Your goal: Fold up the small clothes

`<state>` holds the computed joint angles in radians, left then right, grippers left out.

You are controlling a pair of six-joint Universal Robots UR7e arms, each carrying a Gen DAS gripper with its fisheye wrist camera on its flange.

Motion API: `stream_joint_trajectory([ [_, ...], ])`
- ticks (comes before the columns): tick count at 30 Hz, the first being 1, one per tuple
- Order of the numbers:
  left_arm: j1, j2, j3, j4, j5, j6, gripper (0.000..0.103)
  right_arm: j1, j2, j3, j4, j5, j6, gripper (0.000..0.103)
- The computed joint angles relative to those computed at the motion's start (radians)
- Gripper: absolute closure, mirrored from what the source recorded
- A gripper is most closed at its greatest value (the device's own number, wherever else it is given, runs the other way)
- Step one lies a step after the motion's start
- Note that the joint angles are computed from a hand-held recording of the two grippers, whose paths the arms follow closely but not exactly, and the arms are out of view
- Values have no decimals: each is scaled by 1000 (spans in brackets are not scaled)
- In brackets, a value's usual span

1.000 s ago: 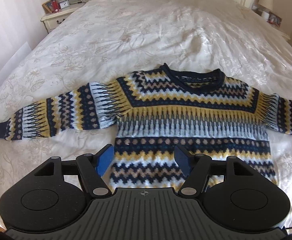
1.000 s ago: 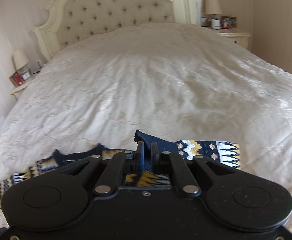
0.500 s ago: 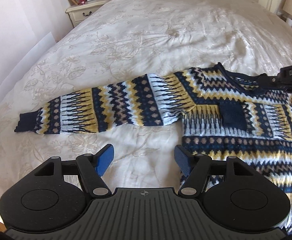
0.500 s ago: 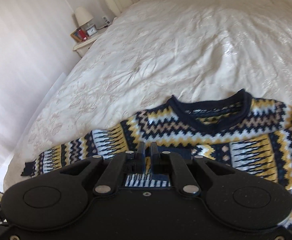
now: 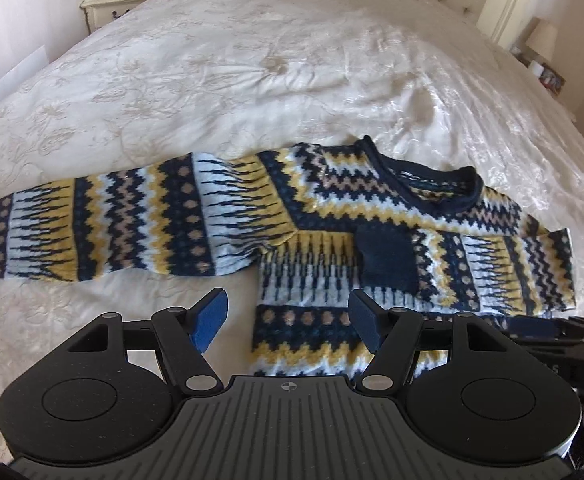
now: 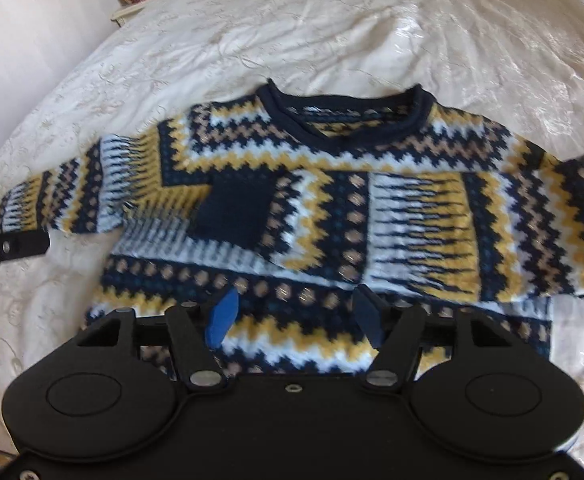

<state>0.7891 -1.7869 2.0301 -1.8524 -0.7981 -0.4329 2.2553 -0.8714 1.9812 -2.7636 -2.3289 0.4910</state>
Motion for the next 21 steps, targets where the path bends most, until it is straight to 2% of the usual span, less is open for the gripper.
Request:
stream_joint_trajectory([
  [4,18,81,19,-92,-33,69,38,-22,-68,79,62,-13,56,28],
  [10,63,200,4,-162,-69,112,38,-54,-128,153,79,-12,77,26],
  [19,136,324,-37,-226,-88,146,38,-97,-121,198,15,38,-40,13],
  [21,152,341,-44,-230,-101,149,39,-103,-112,202,-3,49,-77,5],
])
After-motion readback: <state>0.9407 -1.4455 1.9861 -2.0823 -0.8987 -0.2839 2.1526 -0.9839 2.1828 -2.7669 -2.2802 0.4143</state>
